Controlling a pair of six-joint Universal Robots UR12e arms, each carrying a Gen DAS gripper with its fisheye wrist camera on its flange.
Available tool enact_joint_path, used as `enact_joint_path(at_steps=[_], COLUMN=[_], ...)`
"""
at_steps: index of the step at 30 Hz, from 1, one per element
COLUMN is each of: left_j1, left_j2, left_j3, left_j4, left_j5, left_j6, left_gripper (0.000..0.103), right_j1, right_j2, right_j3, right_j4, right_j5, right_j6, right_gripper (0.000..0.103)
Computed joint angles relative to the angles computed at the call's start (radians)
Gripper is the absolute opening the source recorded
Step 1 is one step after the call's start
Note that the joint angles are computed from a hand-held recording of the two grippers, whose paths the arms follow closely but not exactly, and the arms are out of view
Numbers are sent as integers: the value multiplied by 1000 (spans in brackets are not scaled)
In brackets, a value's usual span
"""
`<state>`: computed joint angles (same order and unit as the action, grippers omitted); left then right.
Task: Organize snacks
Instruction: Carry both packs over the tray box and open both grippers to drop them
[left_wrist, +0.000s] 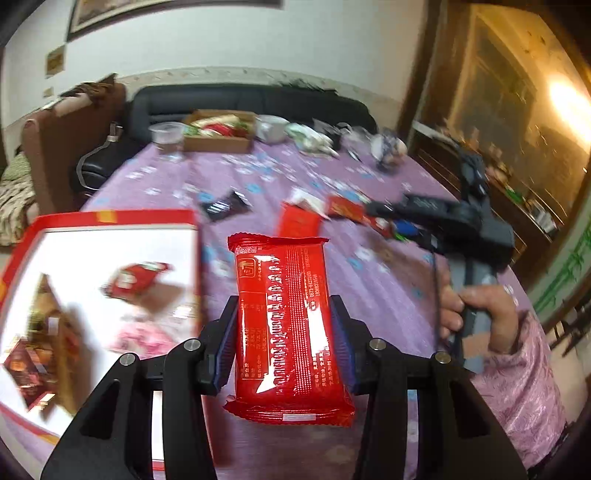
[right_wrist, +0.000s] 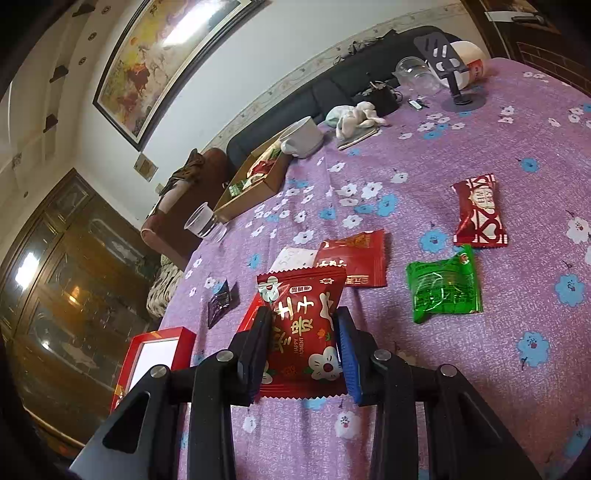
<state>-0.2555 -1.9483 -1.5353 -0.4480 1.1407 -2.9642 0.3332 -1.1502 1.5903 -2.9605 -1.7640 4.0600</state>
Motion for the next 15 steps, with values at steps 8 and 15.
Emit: enact_joint_path(at_steps=[8, 15], left_j1=[51, 79], left_j2=[-8, -24], left_j3=[-12, -5], left_j4=[100, 93], left_j5=[113, 149], left_j6=[-85, -119], left_gripper=[44, 44], right_j1=[4, 38], right_j2=[0, 40], right_j3=[3, -84], right_j4=[-11, 16], right_j5=[-8, 78], right_j6=[5, -68], right_gripper=[35, 35])
